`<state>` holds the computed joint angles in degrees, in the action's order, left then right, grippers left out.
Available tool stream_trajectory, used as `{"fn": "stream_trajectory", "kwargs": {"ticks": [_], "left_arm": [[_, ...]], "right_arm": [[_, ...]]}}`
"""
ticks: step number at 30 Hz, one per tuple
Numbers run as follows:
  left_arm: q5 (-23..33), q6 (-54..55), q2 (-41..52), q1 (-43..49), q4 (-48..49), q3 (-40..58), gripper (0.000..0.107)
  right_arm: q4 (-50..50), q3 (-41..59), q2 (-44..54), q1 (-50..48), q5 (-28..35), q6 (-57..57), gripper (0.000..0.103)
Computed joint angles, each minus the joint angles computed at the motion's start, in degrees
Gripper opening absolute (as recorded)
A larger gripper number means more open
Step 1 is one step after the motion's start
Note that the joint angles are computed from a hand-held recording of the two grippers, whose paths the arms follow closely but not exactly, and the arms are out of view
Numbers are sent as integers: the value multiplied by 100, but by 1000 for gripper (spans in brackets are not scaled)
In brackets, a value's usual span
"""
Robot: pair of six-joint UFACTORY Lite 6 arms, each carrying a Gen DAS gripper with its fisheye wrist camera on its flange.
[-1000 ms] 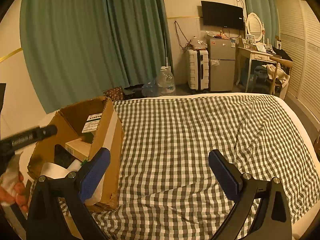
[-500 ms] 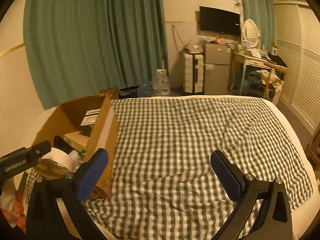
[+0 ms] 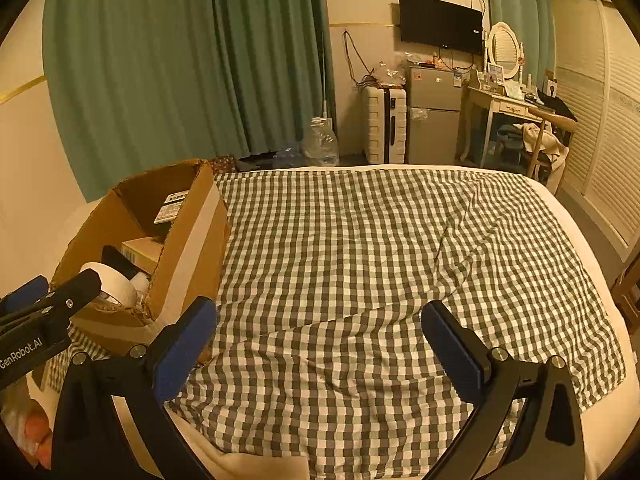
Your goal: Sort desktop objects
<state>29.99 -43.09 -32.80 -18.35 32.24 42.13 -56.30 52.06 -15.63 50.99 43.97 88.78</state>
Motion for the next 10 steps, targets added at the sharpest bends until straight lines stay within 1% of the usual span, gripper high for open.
{"fn": "stream_trajectory", "kwargs": {"ticks": [1, 4, 7, 8, 9, 10], "left_arm": [[33, -125, 8, -65, 147, -4, 103], [-52, -37, 25, -37, 63, -41, 103], [610, -1092, 189, -427, 888, -21, 103], [594, -1104, 189, -436, 867, -44, 103], [420, -877, 164, -363, 607, -87, 103], [365, -420, 131, -210, 159, -58, 103]], "right_arm": [[-9, -12, 7, 9, 1, 19, 103], [-21, 8, 51, 20, 36, 29, 103], [-30, 25, 100, 20, 79, 52, 103], [-42, 23, 112, 22, 97, 73, 103], [-38, 46, 150, 14, 87, 69, 103], [-25, 46, 149, 6, 78, 49, 103]]}}
